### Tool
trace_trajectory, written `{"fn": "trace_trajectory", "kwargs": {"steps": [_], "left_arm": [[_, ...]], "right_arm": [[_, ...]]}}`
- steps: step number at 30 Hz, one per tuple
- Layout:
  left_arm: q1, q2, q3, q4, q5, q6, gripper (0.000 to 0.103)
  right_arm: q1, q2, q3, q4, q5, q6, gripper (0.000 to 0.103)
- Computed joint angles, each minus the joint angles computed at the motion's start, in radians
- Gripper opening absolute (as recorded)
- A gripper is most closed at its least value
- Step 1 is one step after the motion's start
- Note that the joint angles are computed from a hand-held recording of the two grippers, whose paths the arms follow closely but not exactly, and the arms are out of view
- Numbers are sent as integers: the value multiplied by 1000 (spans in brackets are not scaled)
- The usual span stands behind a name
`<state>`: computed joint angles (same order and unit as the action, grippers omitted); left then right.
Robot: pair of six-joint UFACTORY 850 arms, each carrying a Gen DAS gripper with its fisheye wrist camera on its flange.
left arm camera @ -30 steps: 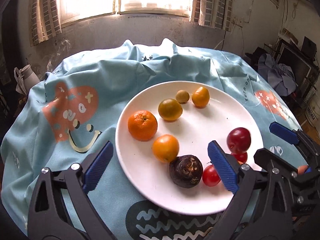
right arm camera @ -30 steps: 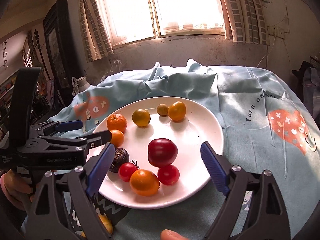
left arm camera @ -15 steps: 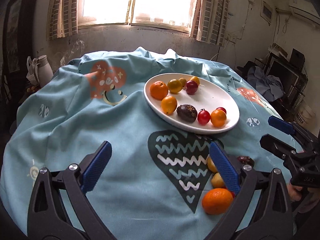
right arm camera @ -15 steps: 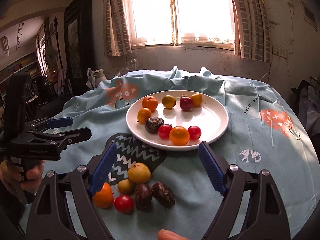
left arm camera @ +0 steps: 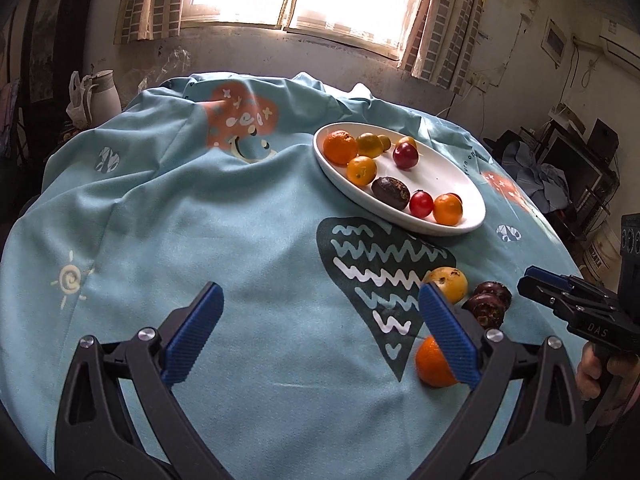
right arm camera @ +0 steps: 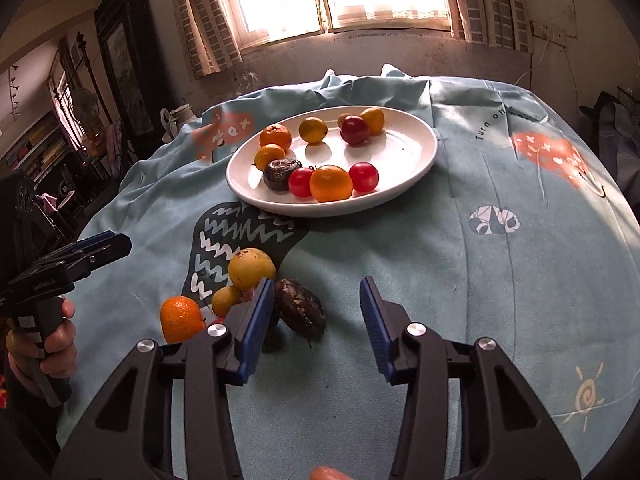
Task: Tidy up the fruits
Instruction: 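Grasp a dark fig with the right tool while the left tool grasps an orange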
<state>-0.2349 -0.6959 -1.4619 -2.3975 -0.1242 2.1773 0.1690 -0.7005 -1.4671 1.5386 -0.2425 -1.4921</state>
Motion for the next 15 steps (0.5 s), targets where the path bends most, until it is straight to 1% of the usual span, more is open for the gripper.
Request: {"fn": "trace_trajectory", "kwargs": {"steps": [2, 4, 8, 10, 12, 15], "left_arm": [[-2, 1, 0, -32, 3, 36, 100], [-4, 4, 4, -82, 1, 88, 100], [-5, 5, 5, -56, 1, 64, 100], [-6, 6, 6, -54, 0, 62, 100], [-7, 8, 8, -57, -4, 68, 100], [-11, 11, 12, -150, -2, 173, 100]], "right_arm": [[-3, -2, -5, -133, -23, 107, 46], [0, -5, -9, -239, -22, 188, 46], [13, -23, -29, -490, -13, 395, 45], [18, -29, -35, -535, -10, 428, 45], [24, -32, -35, -529, 1, 406, 45], [36, -40, -39, -512, 33, 355, 45]]}}
